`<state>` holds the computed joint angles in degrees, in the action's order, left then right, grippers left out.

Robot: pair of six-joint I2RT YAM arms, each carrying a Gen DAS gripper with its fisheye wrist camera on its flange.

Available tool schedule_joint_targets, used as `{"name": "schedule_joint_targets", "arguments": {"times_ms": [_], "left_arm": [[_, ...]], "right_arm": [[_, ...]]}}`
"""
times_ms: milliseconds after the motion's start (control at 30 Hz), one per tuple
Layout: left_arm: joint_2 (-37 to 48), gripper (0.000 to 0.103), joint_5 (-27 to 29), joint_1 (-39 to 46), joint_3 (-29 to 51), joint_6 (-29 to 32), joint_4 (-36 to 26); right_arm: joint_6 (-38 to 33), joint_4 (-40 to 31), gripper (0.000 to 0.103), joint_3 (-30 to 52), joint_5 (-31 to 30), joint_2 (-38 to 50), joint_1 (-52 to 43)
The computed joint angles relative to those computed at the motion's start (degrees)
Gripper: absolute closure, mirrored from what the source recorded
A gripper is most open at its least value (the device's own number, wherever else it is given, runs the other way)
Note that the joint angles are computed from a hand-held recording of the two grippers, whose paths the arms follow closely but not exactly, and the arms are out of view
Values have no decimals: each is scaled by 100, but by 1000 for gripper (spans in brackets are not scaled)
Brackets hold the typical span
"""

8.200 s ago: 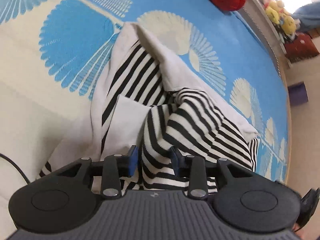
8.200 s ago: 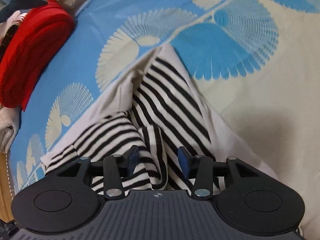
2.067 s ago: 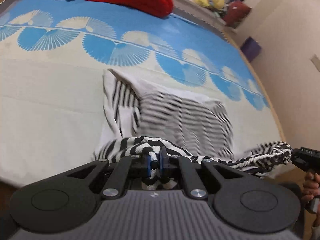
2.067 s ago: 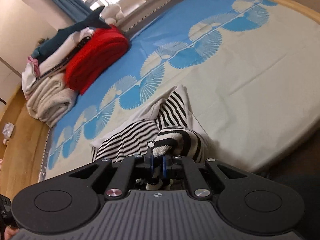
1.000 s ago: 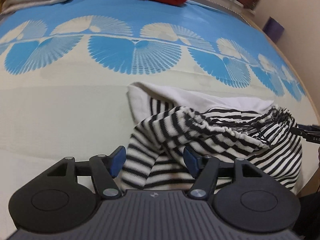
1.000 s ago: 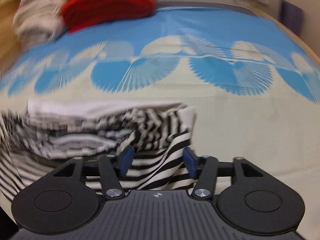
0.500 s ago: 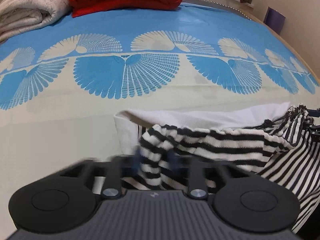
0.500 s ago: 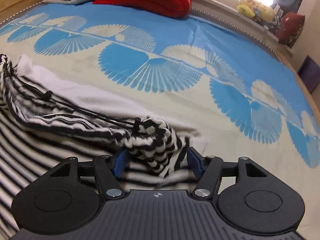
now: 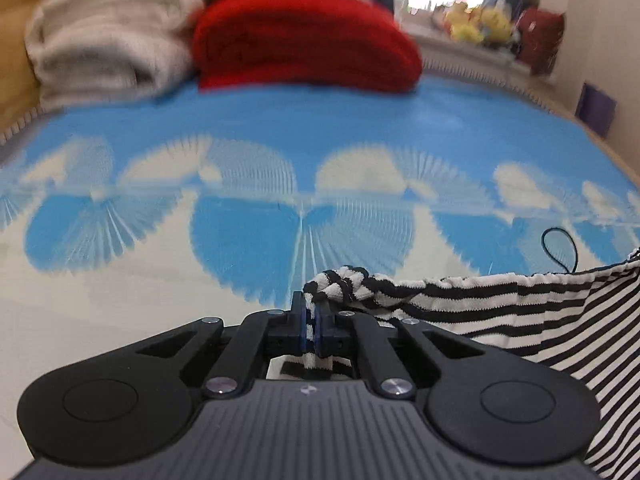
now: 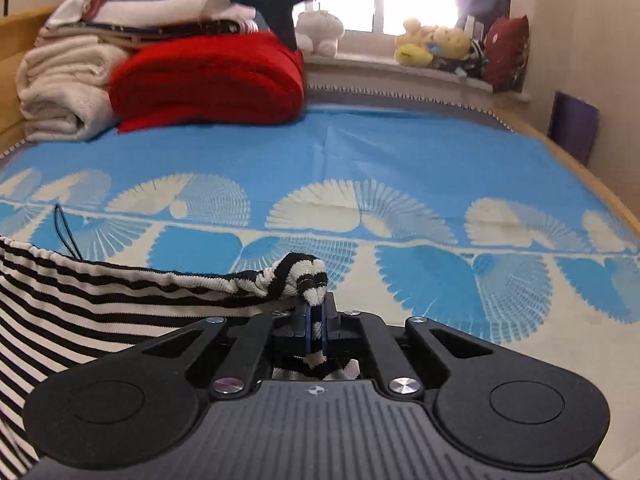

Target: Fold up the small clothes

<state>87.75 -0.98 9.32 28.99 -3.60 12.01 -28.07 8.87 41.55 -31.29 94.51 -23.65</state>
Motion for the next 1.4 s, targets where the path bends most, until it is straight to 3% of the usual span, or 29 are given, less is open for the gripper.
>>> {"name": "schedule_joint_targets", "arguments": {"times_ms": [133,200,267,333,467,567,667,767,900,933,967,1000,1033,1067,1167,1233,1300,1400], "left_arm": [[1141,95,381,-10,861,81,-1114],[994,91,306,-31,821,200,-1210],[633,65,471,181,751,177,-1382],[133,48,921,584,563,97,-1582],[-433,47,2032,1520,560,325,-2586],[-545,47,2483,2073,596,1082,-3560],[-530,47,2446,2355,524,2119,-4312],[-634,47,2290,2532,248,2924,-4575],[-658,48,2058,2662,-35,3179,-4600],[-666,57,2031,2661,-67,3196,-4587],[-769,82,2040,2636,-108,3229,-4616],[-902,95,2060,2627,-130,3261,-4672],[-1091,102,2106,2658,-137,3274,-4737],[-1359,102,2186,2774,-122,3307,-4836],[-2061,102,2631,3463,91,3358,-5299],[-2239,102,2394,3682,99,3531,-5370],[-2001,102,1826,3458,-33,3627,-5298],[-1841,99,1169,2689,-302,3681,-5239]], "right_arm": [[-18,-246,94,401,1157,747,523],[-187,-660,91,668,1603,1137,655],[-273,-558,81,534,1653,1050,648],[-177,-608,66,423,1493,724,530],[-145,-1390,56,530,540,169,-208],[-587,-2344,53,924,357,267,-734],[-1243,-3502,53,1300,387,472,-1246],[-1867,-4202,52,1497,625,686,-1700],[-2285,-4850,48,1625,902,892,-2168],[-2398,-4934,49,1592,949,902,-2251],[-2496,-4991,49,1566,964,882,-2287],[-2598,-5071,59,1556,948,860,-2311],[-2714,-5245,85,1609,862,864,-2351],[-2781,-5497,95,1745,764,908,-2405],[-2678,-6096,103,2200,138,856,-2738],[-2495,-6461,103,2569,-271,850,-3047],[-2653,-6317,103,2491,-37,767,-3160],[-2632,-5890,103,2100,919,832,-2928]]}}
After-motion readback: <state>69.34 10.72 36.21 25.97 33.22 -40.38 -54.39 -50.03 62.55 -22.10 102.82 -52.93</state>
